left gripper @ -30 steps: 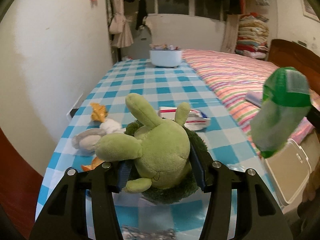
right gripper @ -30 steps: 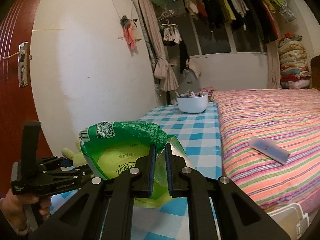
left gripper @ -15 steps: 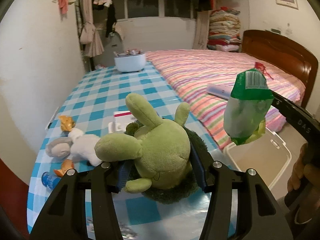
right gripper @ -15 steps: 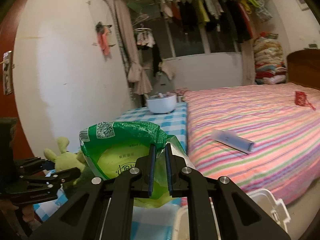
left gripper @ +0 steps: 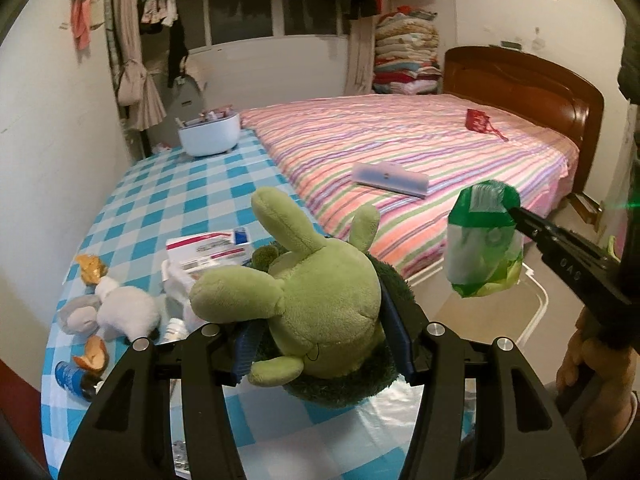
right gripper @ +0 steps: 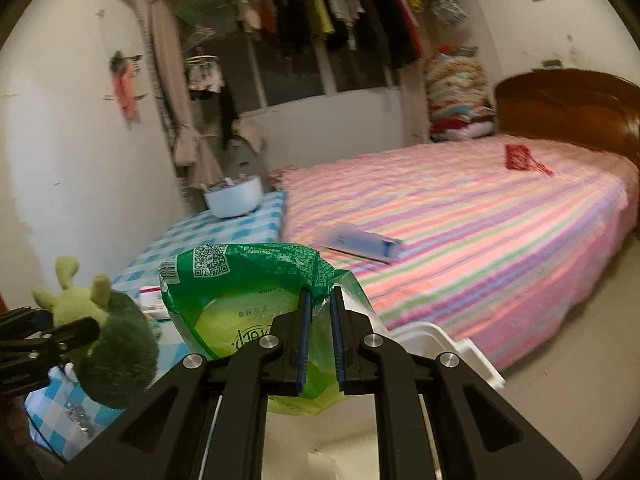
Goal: Collect trash
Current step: 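Drop the green snack bag into the white bin with the right gripper, then drop the green plush toy into the white bin with the left gripper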
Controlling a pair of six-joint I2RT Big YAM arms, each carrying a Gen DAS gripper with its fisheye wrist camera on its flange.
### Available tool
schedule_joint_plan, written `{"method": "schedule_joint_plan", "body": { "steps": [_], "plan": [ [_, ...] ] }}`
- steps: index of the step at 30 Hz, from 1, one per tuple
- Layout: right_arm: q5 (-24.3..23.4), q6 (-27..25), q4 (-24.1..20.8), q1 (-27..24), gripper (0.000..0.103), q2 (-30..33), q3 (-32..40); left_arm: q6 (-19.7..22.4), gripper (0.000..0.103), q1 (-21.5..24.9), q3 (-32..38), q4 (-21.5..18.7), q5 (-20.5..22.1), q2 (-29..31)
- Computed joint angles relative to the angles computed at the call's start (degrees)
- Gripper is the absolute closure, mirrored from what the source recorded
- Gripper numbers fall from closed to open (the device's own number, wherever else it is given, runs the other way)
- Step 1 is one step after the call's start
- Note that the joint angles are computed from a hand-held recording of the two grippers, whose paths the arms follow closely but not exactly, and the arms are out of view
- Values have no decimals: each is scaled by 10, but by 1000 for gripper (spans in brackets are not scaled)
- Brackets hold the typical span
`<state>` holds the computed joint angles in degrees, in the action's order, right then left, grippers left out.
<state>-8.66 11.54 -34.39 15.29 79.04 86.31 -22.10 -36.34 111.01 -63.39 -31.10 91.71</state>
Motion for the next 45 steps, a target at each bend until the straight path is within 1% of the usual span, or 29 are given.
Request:
{"method": "schedule_joint_plan", "body": {
  "steps": [1, 5, 8, 10, 11, 12, 13, 17, 21, 24, 29, 38, 42, 43, 44, 45],
  "plan": [
    [-1, 3, 0, -3, 90, -1, -3, 2, 50, -2, 6, -2, 1, 5],
    [3, 18, 9, -13, 89, -13, -21, 11, 49, -10, 25, -7, 2, 18],
    [17, 21, 8, -11, 88, -20, -29, 16, 49, -13, 33, -9, 4, 24],
    [19, 30, 9, -13, 72, -20, -30, 21, 49, -15, 39, -12, 7, 29],
    [27, 38, 16, -14, 49, -25, -35, 22, 49, -16, 44, -14, 7, 33],
    [32, 42, 22, -15, 32, -27, -37, 22, 49, -17, 47, -15, 8, 35],
    [37, 48, 37, -15, 31, -33, -44, 24, 49, -18, 51, -17, 10, 39],
    [41, 64, 55, -20, 31, -42, -54, 30, 49, -20, 62, -20, 17, 48],
    [40, 95, 77, -32, 30, -48, -63, 36, 49, -24, 71, -19, 24, 57],
    [39, 108, 86, -39, 30, -51, -67, 41, 49, -25, 85, -22, 38, 69],
    [52, 123, 104, -41, 30, -58, -76, 47, 48, -26, 117, -31, 63, 94],
    [63, 152, 107, -47, 30, -58, -74, 59, 47, -29, 179, -47, 91, 143],
    [66, 155, 111, -49, 30, -59, -77, 61, 45, -30, 208, -55, 101, 164],
    [67, 155, 112, -49, 30, -60, -77, 61, 41, -30, 216, -56, 107, 169],
    [67, 155, 112, -50, 30, -60, -77, 63, 29, -31, 217, -51, 105, 170],
    [67, 154, 112, -50, 30, -60, -77, 66, 23, -33, 219, -44, 97, 171]
  ]
}}
